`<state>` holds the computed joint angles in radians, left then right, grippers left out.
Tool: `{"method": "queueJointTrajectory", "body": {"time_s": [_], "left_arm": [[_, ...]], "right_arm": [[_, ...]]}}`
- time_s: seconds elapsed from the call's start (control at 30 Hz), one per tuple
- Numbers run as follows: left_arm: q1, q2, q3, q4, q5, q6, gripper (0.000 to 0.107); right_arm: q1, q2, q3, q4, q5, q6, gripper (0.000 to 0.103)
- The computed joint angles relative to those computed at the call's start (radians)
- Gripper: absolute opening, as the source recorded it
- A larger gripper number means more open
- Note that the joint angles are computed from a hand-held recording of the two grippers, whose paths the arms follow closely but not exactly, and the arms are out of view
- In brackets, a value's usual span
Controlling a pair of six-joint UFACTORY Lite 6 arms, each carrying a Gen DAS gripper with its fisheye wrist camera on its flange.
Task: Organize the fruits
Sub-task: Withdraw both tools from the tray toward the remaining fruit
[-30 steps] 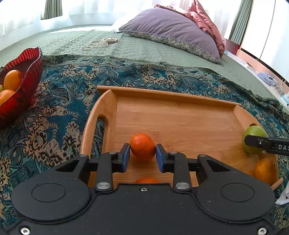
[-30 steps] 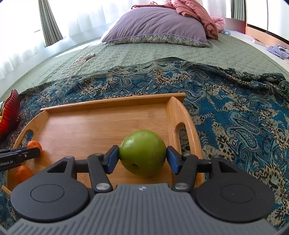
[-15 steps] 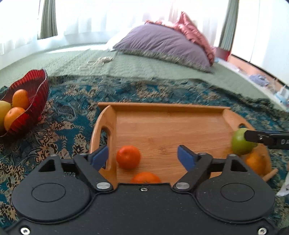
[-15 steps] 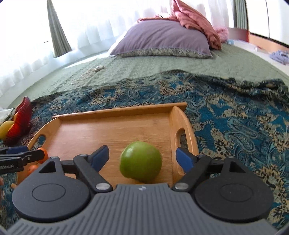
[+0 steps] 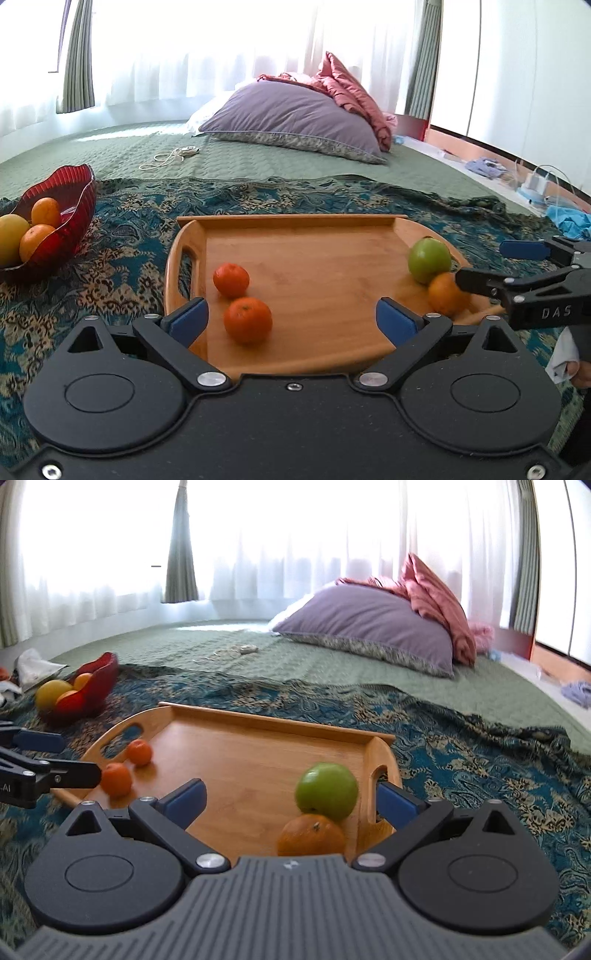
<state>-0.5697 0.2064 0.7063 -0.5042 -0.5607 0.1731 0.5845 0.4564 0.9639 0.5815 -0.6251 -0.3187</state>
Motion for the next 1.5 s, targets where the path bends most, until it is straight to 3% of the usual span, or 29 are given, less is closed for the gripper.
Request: {"method": "queueJointTrajectory", "body": {"time_s": [0.47,0.8,1.2,1.5], "left_arm": [[-0.233,-0.133,-0.301,-0.236,-0.22,-0.032,0.102],[-0.412,-0.054,-0.361,-0.378,-0.335,-0.112,0.102],[-0.58,0.035,-0.345,-0.559,-0.411,-0.102,0.102],[-0.63,0.039,-0.34,-0.602,-0.407,-0.095,0.102]], "right_arm": [[0.197,-0.105,-0.343,0.047,-0.283,0.181,0.103],[0.401,-0.029,-0.445,0.172,-0.466,0.335,0.103],[0.55,0.067,-0.405,0.284,-0.498,0.308,0.1],[0.595,0.109,-0.363,0.333,-0.474,0.314,0.086]]}}
